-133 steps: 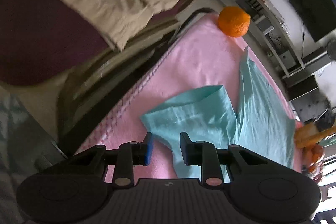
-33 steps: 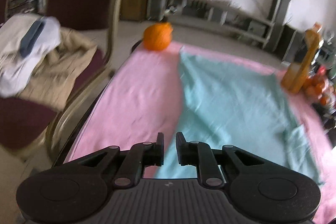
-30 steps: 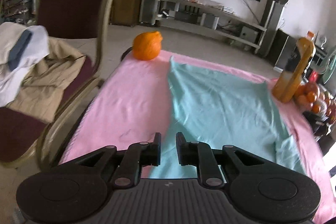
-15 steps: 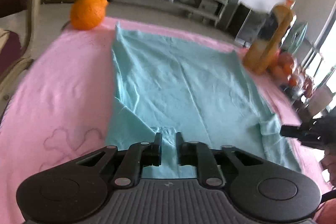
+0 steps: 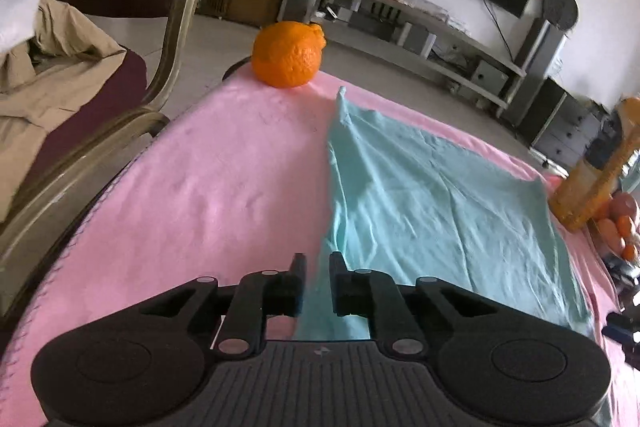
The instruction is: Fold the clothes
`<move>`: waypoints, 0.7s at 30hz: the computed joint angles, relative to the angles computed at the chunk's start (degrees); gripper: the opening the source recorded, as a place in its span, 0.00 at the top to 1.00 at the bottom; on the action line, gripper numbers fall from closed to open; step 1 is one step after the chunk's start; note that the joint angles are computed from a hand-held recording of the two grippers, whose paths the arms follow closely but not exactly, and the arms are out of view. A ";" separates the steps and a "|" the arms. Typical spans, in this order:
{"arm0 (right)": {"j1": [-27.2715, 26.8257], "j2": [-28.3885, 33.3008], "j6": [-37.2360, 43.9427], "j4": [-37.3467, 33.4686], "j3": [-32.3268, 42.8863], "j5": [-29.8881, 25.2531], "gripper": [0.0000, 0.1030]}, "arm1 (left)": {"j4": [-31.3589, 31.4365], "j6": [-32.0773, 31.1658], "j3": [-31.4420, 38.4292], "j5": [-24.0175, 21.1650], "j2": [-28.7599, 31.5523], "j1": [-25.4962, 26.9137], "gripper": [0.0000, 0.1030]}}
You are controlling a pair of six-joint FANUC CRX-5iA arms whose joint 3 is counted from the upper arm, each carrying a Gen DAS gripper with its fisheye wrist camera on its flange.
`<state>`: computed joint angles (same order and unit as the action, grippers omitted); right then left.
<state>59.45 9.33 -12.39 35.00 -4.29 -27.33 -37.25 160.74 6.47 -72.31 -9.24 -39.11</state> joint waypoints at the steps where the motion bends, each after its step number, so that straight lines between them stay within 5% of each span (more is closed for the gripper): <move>1: 0.47 -0.73 -0.51 0.87 -0.57 -0.37 0.79 | 1.31 -1.23 0.41 -0.61 -0.29 -0.25 0.89; 7: 3.88 -4.77 4.27 -3.32 -0.51 -4.08 0.77 | 6.14 -7.64 -1.35 -2.52 -1.86 -1.92 0.89; 13: 5.00 -4.50 9.66 -14.84 3.58 -6.62 0.77 | 13.72 -14.19 -2.15 4.32 0.72 4.82 0.90; 21: 6.16 -6.52 4.67 -12.31 2.80 -9.36 0.77 | 16.90 -20.41 1.56 4.95 5.31 5.80 0.85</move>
